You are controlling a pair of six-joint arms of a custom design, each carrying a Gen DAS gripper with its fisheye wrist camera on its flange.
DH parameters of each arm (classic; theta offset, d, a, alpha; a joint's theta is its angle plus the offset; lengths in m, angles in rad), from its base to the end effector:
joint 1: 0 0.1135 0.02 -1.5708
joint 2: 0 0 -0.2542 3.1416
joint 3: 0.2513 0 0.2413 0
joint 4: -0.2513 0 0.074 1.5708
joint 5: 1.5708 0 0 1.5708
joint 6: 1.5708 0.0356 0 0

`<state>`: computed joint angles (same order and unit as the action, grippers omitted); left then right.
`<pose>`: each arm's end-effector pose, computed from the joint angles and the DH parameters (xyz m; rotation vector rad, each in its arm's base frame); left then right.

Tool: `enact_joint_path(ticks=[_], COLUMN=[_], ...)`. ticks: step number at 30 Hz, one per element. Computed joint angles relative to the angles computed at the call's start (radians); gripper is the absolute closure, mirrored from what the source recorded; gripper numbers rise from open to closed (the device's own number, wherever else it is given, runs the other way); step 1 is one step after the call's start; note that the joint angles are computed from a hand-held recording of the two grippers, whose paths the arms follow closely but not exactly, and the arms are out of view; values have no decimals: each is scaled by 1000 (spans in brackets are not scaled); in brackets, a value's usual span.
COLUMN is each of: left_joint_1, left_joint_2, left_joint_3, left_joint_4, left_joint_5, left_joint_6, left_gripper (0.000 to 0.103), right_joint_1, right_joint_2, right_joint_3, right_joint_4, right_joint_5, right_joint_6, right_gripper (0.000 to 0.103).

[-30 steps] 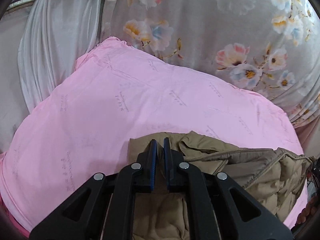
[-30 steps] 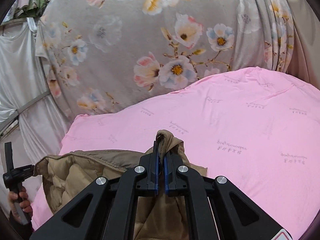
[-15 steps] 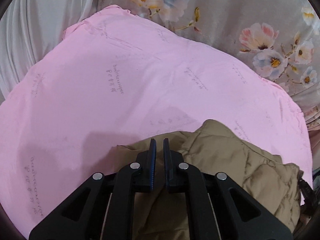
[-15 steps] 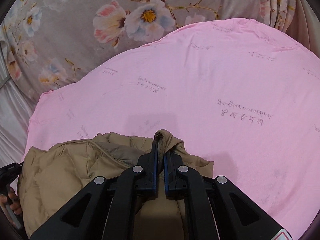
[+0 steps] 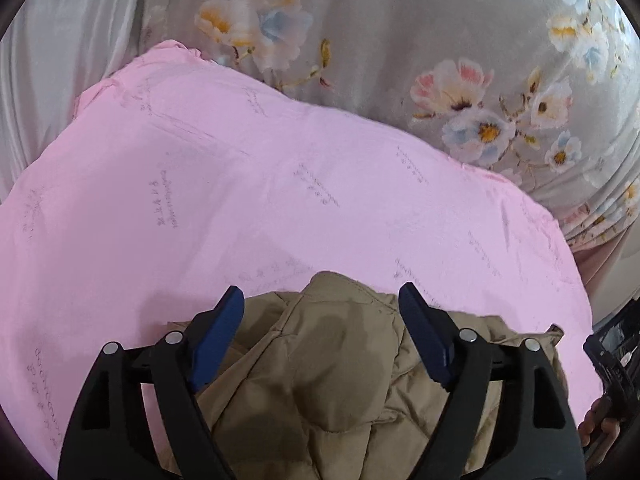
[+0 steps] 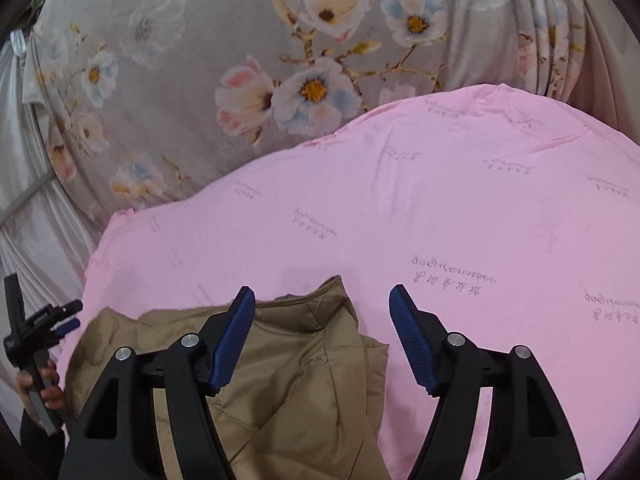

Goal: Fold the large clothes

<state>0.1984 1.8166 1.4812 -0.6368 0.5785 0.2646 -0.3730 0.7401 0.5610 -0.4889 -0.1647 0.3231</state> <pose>0.3772 0.0560 0.2540 0.2980 2.3780 -0.5223 0.1499 -0.0524 0.2347 0.6770 2.1276 0.1571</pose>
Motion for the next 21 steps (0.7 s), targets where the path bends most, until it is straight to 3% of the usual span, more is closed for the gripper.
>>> enact_joint_path(ticks=[4,5,6,7,8,9,10,11,15,18,21], left_joint_1=[-49,-48,-45,-43,-41,-38,-34,-24,17,-17,-66], left_joint_2=[139,147,148,150,153,148,137,109,-30,-24,58], left_joint_3=[86,81,74,71,70,61,50,31,-53,-63,-65], left_joint_4=[-69,-64,-57,-58,-62,-54,-44,-31,45,97,148], left_joint_5=[-78,-69,-59,-48,-38,-42,-39,-26,38,-13,-108], left_joint_6=[-5,0,4,11,17,14,12,11,3,-22,-43], left_gripper=[27,31,42,50,66,77,82,87,90,90,89], right_joint_1=[45,59,61,70,81,91,102,115,215,227,214], right_joint_2=[216,274,310,343,367,379,355,302,112,234,396], right_joint_3=[-3,3,10,17,30,42,43,42,100,123,78], right_joint_4=[132,164,178,192,191,183,183,171,88,117,225], right_joint_5=[-11,-8,-15,-15,-9,-4,-5,3,147,196,179], right_joint_6=[27,37,40,45,48,47,57,73,116,129,150], right_gripper=[34,34,35,40,60,74,89,92,94,94,94])
